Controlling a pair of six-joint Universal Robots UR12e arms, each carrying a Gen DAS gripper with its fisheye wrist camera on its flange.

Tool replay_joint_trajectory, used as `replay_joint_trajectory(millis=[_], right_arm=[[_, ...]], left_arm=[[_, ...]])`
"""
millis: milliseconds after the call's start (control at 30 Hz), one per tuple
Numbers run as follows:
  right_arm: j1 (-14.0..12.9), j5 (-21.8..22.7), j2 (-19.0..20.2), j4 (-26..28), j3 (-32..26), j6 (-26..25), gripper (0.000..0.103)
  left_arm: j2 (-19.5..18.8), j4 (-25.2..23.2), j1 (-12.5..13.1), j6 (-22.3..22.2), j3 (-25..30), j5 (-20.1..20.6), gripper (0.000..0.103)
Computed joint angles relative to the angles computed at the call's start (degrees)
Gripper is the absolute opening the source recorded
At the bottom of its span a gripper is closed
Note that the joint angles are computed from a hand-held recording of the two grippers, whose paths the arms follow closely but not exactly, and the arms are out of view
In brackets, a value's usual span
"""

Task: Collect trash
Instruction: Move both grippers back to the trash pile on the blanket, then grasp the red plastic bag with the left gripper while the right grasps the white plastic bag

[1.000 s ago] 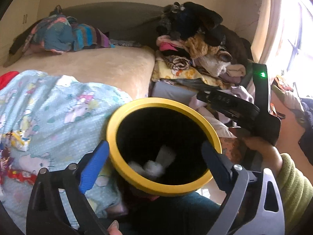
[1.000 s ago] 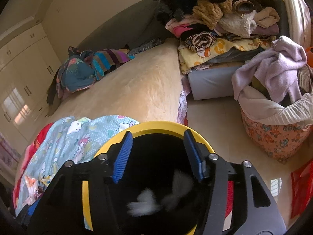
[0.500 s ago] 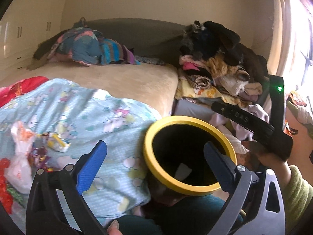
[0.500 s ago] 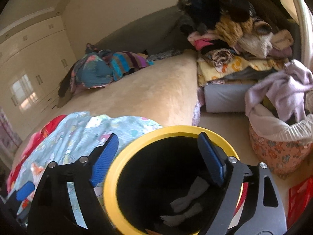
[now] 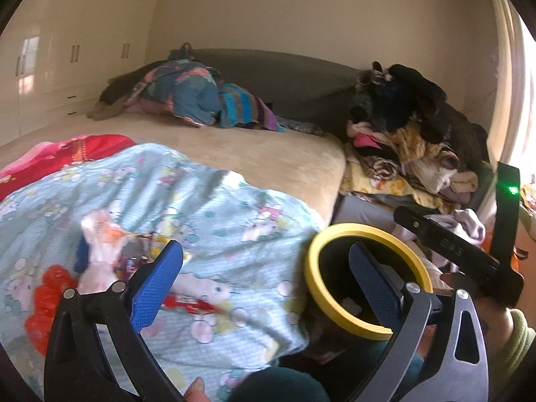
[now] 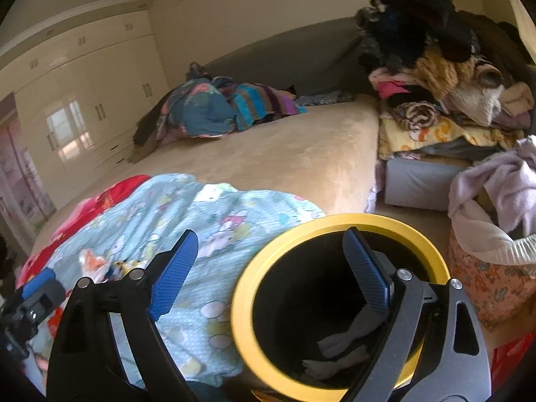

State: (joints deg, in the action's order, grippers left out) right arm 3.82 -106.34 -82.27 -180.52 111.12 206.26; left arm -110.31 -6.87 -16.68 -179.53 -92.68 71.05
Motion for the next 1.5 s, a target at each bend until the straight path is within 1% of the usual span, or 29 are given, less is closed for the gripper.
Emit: replay_joint_trajectory(millis=[167, 367, 733, 933, 1167, 1367, 1500], right_arm=[[1.29, 1.54, 0.44, -1.51, -0.48, -2.0, 0.082], [2.7, 3.72, 1.18, -2.98, -1.23, -4.66, 0.083], [5.41, 6.41, 2.28, -4.58, -2.64, -9.0, 0.083], [6.94, 8.2, 3.13, -3.37, -4.04, -11.28, 0.083], [8.88, 9.28, 4.21, -2.36, -5.58, -13.97, 0.083], [9.7, 9.98, 5.21, -0.65, -6.87, -15.02, 0.083], [9.71, 11.45, 5.86, 1.23, -7.68, -14.52, 0.083]], left_arm=[[0.61, 0.73, 0.94, -0.85, -0.48, 1.54, 0.097], [1.56, 2.74, 2.05, -2.35, -1.62, 4.09, 0.097], [2.73, 4.19, 4.06, -4.54, -2.68, 6.54, 0.097], [3.26, 4.43, 5.3, -5.67, -3.18, 7.43, 0.097], [3.73, 5.03, 6.74, -6.56, -3.81, 8.39, 0.097], [4.16, 4.93, 7.96, -7.39, -4.57, 9.45, 0.097], [4.43, 4.6, 9.09, -8.29, -5.12, 10.12, 0.097]])
